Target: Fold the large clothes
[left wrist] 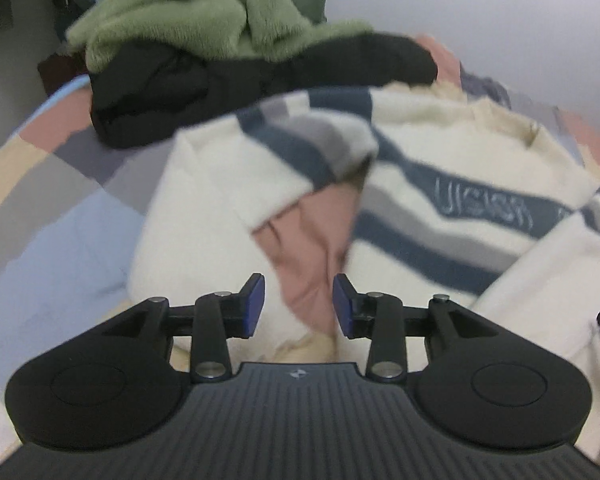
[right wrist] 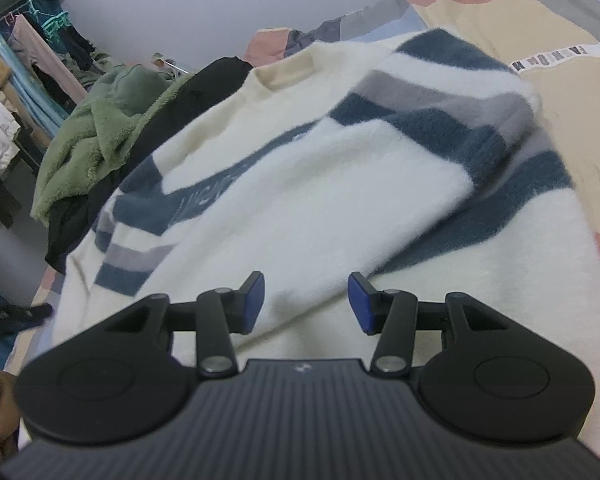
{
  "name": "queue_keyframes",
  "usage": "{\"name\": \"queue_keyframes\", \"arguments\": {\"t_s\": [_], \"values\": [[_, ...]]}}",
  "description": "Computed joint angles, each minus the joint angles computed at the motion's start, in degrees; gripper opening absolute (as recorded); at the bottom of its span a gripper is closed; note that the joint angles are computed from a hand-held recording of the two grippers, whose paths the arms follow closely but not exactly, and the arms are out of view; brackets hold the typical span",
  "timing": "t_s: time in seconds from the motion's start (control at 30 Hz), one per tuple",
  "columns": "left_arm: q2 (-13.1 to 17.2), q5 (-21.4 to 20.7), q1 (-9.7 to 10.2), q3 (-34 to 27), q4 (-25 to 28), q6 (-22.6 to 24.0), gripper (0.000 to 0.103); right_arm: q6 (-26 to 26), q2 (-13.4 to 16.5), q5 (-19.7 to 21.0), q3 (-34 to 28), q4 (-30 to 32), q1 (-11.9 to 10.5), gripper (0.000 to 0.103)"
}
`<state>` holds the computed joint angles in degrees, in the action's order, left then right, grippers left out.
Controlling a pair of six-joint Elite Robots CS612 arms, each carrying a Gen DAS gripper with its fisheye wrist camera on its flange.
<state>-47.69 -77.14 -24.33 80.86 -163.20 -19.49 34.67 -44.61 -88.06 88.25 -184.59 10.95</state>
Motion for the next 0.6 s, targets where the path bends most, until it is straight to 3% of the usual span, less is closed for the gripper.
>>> {"name": "queue_keyframes", "arguments": {"t_s": [0.07,0.23,0.37,0.43,0.47,0.53,0.6], "values": [[0.64,-0.84,0.18,-0.14,0.62,1.05,0.044,0.34,0.12,0.00,-0.22,0.57,0.04,0.050],[2.79,1.70,-0.35,-2.18,3.51,5.62,0.045,0.02,0.35,-0.48,-0.73,1.63,0.12,0.050],[4.27,6.66,-1.25,-2.17,1.00,10.46,0.045,-0.38,0.52,-1.01,-1.05,2.37,0.23,0.050],[4.41,8.06,-1.48,-1.86,0.68,10.66,0.037,-0.27,0.62,-1.31,-1.28,2.71,0.32,0.050],[4.41,9.93,-1.79,-1.79,0.61,10.99,0.012,-0.33,0.62,-1.47,-1.34,2.83,0.37,0.050],[4.44,14.10,-2.32,-1.22,-1.31,12.39,0.012,-0.58,0.58,-1.69,-1.42,3.10,0.42,0.050],[3.87,14.73,-2.08,-0.66,-3.26,10.99,0.011,-0.50,0.42,-1.49,-1.18,2.85,0.32,0.049]]}}
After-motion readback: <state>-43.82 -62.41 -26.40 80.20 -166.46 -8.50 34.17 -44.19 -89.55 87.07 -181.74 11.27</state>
